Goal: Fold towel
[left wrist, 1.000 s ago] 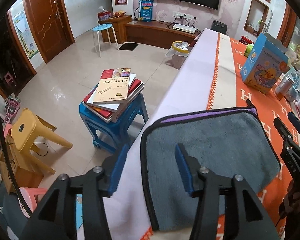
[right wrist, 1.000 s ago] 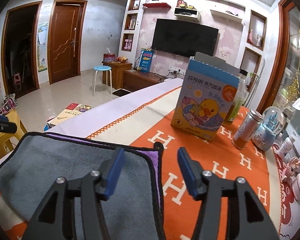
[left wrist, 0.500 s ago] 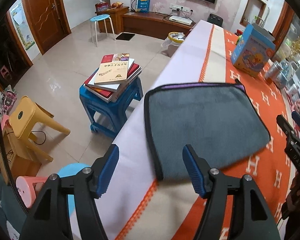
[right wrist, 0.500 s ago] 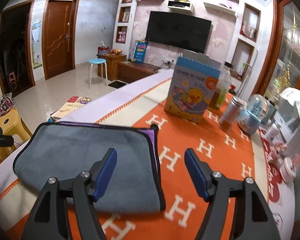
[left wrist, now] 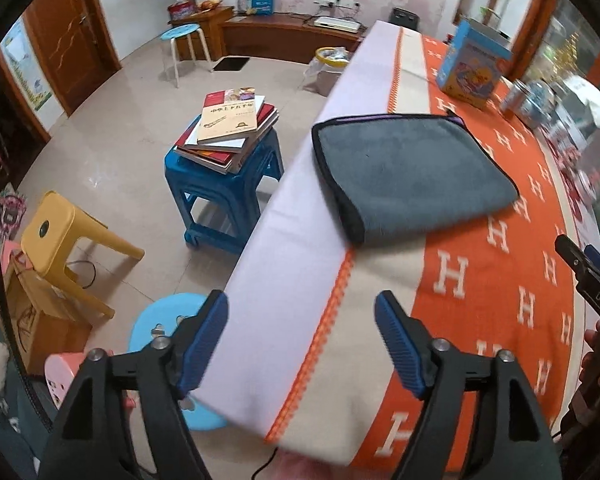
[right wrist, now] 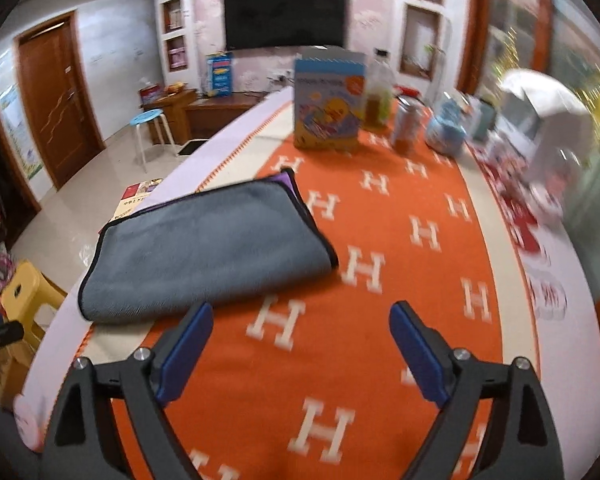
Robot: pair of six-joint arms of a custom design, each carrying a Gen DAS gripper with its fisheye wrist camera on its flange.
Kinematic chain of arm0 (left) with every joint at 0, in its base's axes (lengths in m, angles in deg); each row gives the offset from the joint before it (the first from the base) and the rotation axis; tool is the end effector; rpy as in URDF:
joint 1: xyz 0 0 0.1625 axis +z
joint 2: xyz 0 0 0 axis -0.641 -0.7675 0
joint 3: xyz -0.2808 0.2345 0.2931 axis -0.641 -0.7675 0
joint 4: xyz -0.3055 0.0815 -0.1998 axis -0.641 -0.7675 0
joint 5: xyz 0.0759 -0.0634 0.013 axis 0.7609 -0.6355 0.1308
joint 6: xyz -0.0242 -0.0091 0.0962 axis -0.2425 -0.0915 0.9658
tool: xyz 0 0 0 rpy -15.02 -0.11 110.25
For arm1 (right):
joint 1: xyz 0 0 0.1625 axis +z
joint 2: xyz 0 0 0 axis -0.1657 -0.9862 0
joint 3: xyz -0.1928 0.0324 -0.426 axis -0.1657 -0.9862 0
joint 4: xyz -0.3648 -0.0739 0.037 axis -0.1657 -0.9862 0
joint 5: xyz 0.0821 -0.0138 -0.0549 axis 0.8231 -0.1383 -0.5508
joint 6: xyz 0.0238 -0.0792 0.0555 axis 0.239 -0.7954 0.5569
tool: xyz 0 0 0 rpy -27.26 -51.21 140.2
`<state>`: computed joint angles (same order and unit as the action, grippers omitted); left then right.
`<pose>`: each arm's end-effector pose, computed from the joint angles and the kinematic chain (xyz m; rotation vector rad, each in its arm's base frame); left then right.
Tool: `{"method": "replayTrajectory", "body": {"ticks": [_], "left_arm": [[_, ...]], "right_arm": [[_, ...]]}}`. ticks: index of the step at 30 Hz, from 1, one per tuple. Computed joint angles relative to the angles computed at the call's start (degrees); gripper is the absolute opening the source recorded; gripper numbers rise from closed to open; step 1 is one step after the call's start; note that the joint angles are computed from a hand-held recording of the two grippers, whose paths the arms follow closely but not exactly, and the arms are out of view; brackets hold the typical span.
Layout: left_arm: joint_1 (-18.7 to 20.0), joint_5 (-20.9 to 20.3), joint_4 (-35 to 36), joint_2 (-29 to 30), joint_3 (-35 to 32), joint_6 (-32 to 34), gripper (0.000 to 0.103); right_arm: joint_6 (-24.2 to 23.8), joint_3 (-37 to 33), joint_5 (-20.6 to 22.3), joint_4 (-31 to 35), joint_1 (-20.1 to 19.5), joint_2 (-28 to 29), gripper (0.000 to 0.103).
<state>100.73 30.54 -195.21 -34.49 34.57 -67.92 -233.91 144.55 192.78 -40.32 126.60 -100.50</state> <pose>-0.0818 -0.5616 0.3528 0.3669 2.3957 -0.4663 0.3124 -0.5098 0.1259 0.0279 -2.1318 0.9044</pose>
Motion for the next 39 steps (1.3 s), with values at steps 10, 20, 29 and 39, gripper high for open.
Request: {"method": "replayTrajectory", "body": {"ticks": [10,20,29,39], "left_arm": [[-3.42,-4.39,3.38,-4.96,4.34,2.14,0.089],[-10.03,-10.14,7.87,-5.28,6.04,-0.71,0.091],[-17.71,-12.42,9.83,-4.07,7.27,-5.52,0.102],[-24.54,-9.95,11.16,-3.99,9.19,-12.69,0.102]], "right_arm": [[29.53,8.94,1.08,11.5,3.87,-1.46,0.101],[46.4,19.12,-0.47,17.41,6.83,-4.56,0.102],[54.84,24.61,-3.96,21.52,9.06,-8.65,0.103],[56.22,24.22,-7.48,29.62,13.3,-12.66,0.103]]}}
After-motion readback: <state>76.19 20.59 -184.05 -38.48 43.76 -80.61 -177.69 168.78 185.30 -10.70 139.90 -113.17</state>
